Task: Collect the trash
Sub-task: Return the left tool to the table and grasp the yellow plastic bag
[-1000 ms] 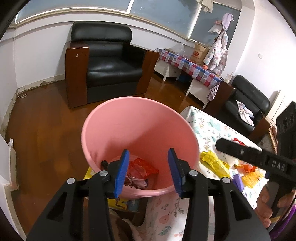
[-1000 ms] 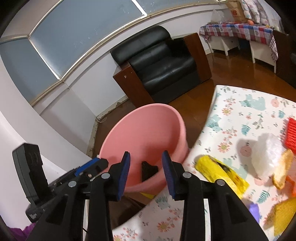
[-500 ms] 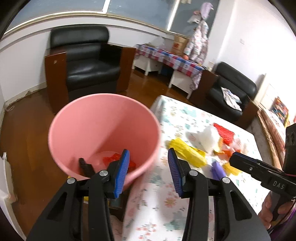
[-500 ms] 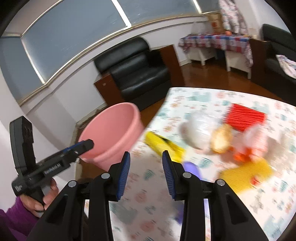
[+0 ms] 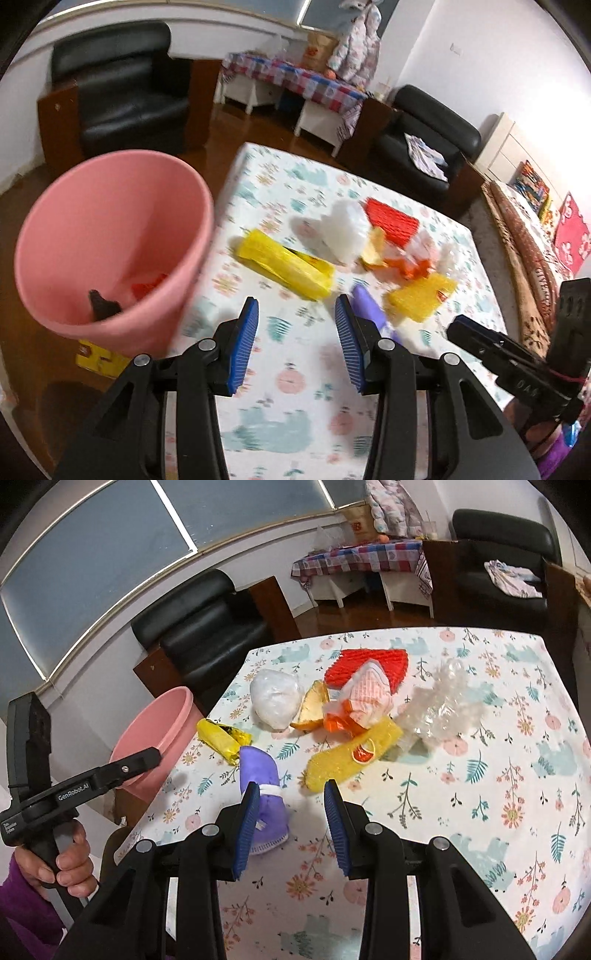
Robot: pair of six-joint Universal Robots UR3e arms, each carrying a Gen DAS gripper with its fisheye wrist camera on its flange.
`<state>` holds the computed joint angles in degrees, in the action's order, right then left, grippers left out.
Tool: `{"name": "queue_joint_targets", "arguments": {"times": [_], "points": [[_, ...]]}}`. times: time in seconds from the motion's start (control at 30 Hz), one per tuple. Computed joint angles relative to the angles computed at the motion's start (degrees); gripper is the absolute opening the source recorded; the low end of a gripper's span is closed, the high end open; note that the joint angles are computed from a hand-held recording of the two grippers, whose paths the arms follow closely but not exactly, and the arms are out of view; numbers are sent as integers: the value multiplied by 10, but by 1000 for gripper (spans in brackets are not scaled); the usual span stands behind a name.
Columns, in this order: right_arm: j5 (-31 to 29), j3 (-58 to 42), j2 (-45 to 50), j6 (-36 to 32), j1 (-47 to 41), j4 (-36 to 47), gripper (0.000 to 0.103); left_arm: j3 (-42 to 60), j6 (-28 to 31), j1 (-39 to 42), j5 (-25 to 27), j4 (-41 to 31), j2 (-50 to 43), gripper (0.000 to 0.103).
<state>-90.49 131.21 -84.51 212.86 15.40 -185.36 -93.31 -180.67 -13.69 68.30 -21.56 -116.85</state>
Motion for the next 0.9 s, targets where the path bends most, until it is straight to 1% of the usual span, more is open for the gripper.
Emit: {"name": "queue_joint_targets", "arguments": {"times": [0.13,0.3,0.37,0.5,0.63,0.7,0.83,0.9], "points": [[14,-16,18,-11,8,-2,36,46,-17,-18,20,-35,-27,44],[34,-22,33,-24,5,-16,36,140,-62,-30,39,-97,-79,44],[42,-15,32,-25,0,-25,36,195,-86,-35,43,-137,-110,44],[47,-9,28,-28,-5,-25,36,328,-131,-38,38,-240,-187,44],[60,3,23,-36,-15,-31,36,415,-169,-43,46,-300,-240,44],[66,7,22,-38,-19,-33,36,425,-180,-45,52,-294,-247,44],[83,13,23,-40,-28,-36,36,442,-176,-55,67,-289,-258,43],[88,10,28,-41,-28,-36,36,436,-163,-61,78,-277,-256,33]]}}
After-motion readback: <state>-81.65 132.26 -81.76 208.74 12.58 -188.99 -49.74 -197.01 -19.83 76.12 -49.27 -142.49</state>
